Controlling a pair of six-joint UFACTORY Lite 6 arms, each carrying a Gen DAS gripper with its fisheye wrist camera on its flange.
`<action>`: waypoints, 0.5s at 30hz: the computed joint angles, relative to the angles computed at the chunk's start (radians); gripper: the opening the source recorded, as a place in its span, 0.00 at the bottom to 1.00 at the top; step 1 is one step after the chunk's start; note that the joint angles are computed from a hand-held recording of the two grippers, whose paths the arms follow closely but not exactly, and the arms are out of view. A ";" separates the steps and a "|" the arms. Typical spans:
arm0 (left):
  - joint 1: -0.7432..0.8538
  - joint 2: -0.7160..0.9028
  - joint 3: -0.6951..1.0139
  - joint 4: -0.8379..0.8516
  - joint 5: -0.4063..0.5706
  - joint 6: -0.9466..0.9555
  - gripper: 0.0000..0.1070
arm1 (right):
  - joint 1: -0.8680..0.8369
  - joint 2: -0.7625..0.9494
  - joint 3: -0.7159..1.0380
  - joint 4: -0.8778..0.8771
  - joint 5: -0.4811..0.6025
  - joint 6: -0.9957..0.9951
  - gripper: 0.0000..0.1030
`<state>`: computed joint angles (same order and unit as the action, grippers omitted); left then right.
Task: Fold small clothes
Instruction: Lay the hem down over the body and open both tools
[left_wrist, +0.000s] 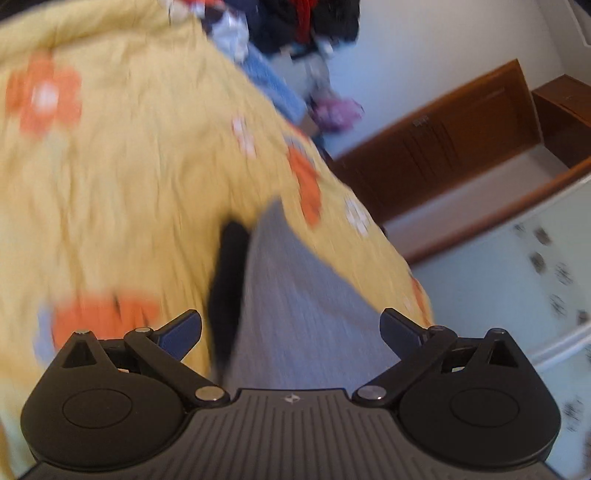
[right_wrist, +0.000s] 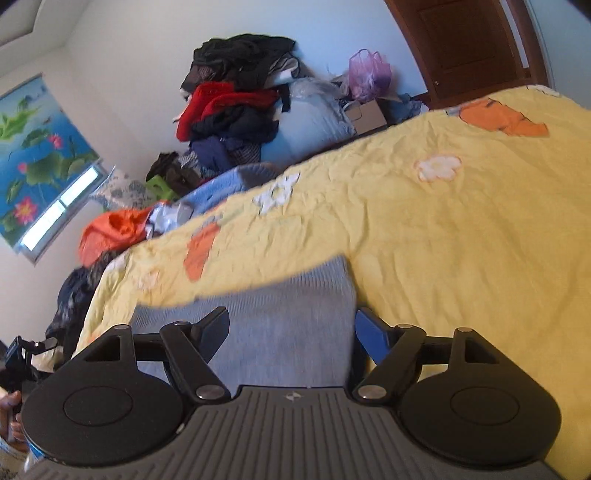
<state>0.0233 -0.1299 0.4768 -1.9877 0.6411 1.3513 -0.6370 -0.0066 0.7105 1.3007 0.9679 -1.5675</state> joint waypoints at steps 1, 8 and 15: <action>-0.016 -0.021 -0.052 0.011 0.027 0.000 0.96 | -0.053 -0.027 -0.047 -0.042 0.026 -0.017 0.75; -0.129 -0.076 -0.226 -0.119 -0.037 0.074 0.96 | -0.303 -0.054 -0.230 -0.186 0.117 -0.146 0.75; -0.074 0.110 -0.118 -0.099 0.042 0.054 0.96 | -0.379 0.022 -0.258 -0.205 0.148 -0.171 0.75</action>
